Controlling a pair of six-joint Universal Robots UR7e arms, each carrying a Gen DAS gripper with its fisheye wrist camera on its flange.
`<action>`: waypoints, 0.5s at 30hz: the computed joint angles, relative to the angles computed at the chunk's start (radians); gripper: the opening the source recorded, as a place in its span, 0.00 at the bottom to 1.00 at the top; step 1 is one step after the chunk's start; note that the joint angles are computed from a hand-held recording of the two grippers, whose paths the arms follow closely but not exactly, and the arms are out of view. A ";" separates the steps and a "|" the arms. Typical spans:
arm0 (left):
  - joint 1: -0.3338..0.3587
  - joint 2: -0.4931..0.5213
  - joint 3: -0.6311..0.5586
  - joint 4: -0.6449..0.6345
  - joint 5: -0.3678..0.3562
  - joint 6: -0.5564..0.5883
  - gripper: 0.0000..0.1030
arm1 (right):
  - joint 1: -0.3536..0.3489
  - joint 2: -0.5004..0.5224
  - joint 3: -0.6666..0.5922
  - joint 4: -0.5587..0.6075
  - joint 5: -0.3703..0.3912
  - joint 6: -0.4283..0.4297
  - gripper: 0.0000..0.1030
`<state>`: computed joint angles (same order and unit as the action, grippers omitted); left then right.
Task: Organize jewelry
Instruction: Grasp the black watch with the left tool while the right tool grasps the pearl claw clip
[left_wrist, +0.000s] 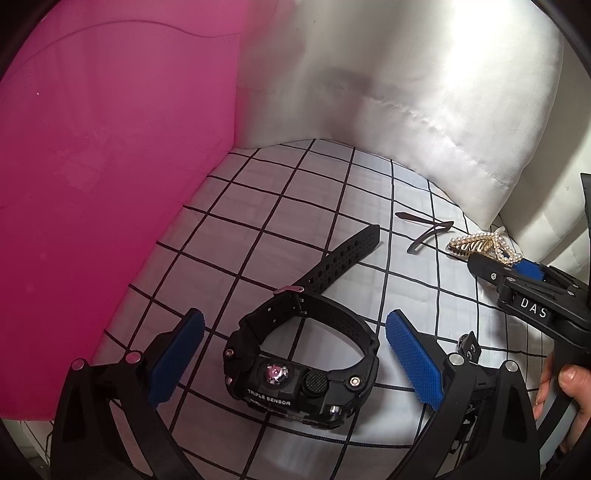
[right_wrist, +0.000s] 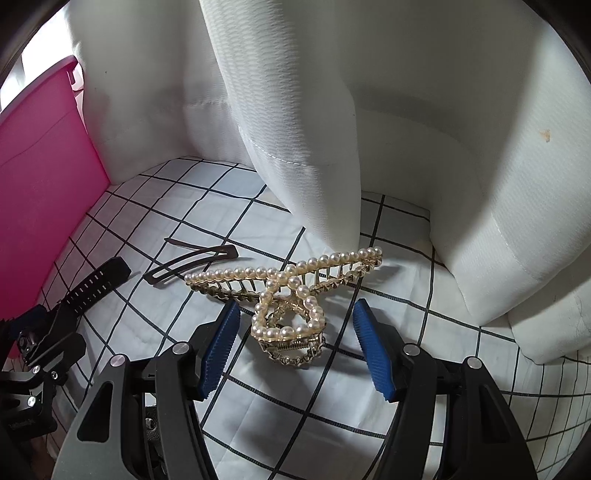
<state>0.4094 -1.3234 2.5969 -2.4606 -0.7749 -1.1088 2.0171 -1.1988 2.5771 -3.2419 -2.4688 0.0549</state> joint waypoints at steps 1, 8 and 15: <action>0.004 0.003 0.000 -0.006 0.000 0.004 0.94 | 0.000 0.008 -0.001 -0.011 -0.003 -0.009 0.59; 0.027 0.032 -0.001 -0.053 0.000 0.026 0.94 | 0.004 0.055 0.002 -0.092 -0.022 -0.054 0.59; 0.000 0.042 -0.009 0.031 0.036 -0.039 0.82 | 0.011 0.037 0.016 -0.092 -0.017 -0.063 0.52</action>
<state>0.4096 -1.2815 2.5880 -2.4295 -0.7386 -1.1478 2.0277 -1.1615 2.5930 -3.3335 -2.4860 -0.0084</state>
